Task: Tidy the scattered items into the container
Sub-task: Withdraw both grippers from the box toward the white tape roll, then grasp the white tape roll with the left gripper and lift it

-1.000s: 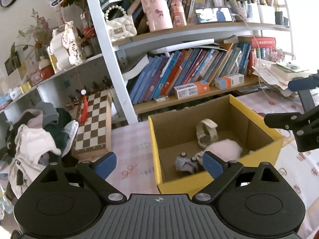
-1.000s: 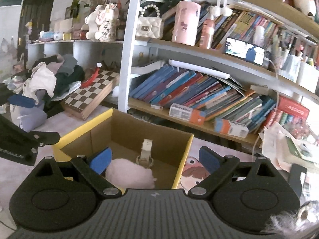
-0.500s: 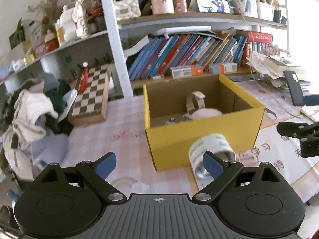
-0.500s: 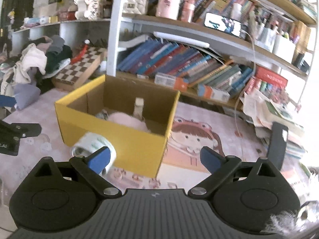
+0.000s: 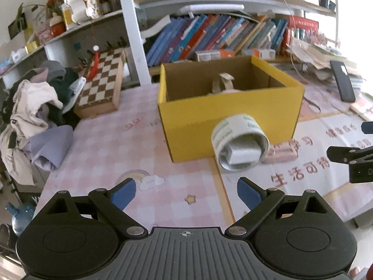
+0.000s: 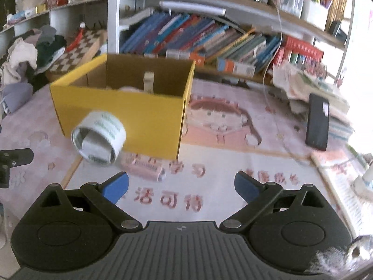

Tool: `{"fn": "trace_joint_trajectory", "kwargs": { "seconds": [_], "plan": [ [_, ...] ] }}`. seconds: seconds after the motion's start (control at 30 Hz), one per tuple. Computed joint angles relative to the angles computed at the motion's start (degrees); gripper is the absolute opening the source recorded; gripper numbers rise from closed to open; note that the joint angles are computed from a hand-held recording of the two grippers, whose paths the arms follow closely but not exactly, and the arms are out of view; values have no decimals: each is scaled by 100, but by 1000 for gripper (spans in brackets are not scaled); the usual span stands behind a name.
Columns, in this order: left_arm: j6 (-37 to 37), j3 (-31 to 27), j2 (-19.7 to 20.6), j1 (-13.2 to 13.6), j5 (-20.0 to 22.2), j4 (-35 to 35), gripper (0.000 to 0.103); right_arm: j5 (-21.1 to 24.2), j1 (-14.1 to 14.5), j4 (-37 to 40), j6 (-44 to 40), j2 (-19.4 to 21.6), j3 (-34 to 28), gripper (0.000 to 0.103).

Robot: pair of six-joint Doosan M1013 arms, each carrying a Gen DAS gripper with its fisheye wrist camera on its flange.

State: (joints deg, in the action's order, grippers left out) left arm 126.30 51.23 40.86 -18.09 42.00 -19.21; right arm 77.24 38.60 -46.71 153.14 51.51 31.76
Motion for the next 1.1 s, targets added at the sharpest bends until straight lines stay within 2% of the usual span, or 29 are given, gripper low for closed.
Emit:
{"fn": "trace_joint_trajectory", "kwargs": {
  "seconds": [0.2,0.47,0.73,1.1],
  "plan": [
    [90,69,-7,-36,205,18,96,-63,-52,469,51,-27,65,98],
    [110,-15,72,-94,559,154,96,26,-167,1345,-397,76,-105,100],
    [-2,-198,172,-127,730,220,96,100,-249,1595,-443,86,-139,100],
    [-85,-414,301,-223,775,224,96,-100,-290,1371,-478,-71,140,99]
  ]
}}
